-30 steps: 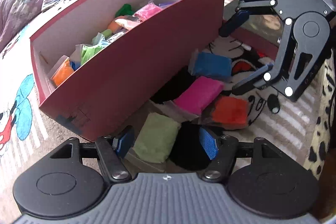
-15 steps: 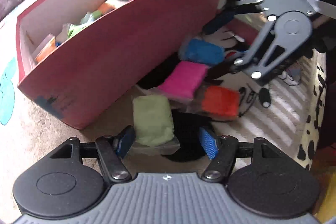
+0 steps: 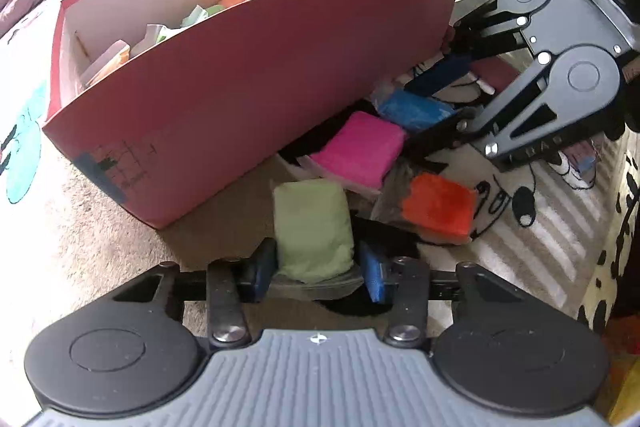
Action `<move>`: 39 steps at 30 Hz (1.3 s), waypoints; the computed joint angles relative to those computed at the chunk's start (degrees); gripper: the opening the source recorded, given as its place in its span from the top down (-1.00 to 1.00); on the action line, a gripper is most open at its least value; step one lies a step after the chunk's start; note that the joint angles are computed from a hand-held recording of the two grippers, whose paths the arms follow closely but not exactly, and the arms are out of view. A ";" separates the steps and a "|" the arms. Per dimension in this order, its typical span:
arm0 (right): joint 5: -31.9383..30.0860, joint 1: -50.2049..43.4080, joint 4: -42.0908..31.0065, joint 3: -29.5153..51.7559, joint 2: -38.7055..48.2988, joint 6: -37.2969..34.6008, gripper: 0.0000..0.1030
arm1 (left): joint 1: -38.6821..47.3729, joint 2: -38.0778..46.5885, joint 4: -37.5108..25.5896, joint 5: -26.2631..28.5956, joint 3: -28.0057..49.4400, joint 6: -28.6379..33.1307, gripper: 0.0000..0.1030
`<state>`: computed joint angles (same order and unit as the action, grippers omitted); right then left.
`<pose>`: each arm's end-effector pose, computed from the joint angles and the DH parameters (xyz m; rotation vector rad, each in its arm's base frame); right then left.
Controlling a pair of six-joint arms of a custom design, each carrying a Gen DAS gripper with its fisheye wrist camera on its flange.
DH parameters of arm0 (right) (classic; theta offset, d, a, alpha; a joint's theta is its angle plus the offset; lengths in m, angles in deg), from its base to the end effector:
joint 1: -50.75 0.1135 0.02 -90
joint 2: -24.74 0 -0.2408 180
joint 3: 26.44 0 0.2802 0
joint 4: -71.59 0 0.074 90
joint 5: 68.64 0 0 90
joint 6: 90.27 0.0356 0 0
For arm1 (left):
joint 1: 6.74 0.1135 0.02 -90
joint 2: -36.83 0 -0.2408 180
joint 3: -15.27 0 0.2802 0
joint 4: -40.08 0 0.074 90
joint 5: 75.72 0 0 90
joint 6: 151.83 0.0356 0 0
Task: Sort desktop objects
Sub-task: 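Lower left tool onto light green clay packet while right tool lowers onto blue packet, then carry light green packet in left tool over the shoebox and release it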
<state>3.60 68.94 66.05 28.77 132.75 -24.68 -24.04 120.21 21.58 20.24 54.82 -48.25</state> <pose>0.3011 0.1104 0.0275 -1.0325 2.3369 0.3589 0.2330 -0.0764 0.0618 0.7405 2.5530 -0.1595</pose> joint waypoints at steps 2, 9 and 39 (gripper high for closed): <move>-0.34 -0.44 0.00 -0.21 -0.33 -0.33 0.21 | -0.19 -1.75 -0.75 -0.30 -0.97 0.39 0.21; -1.84 -2.31 -1.08 -1.31 -2.18 -1.65 0.25 | -1.01 -10.11 -4.34 -1.63 -5.27 1.35 0.22; -3.06 -5.38 -4.91 -5.75 -10.09 -12.19 0.28 | -6.69 -20.35 2.61 -9.16 0.85 -13.11 0.22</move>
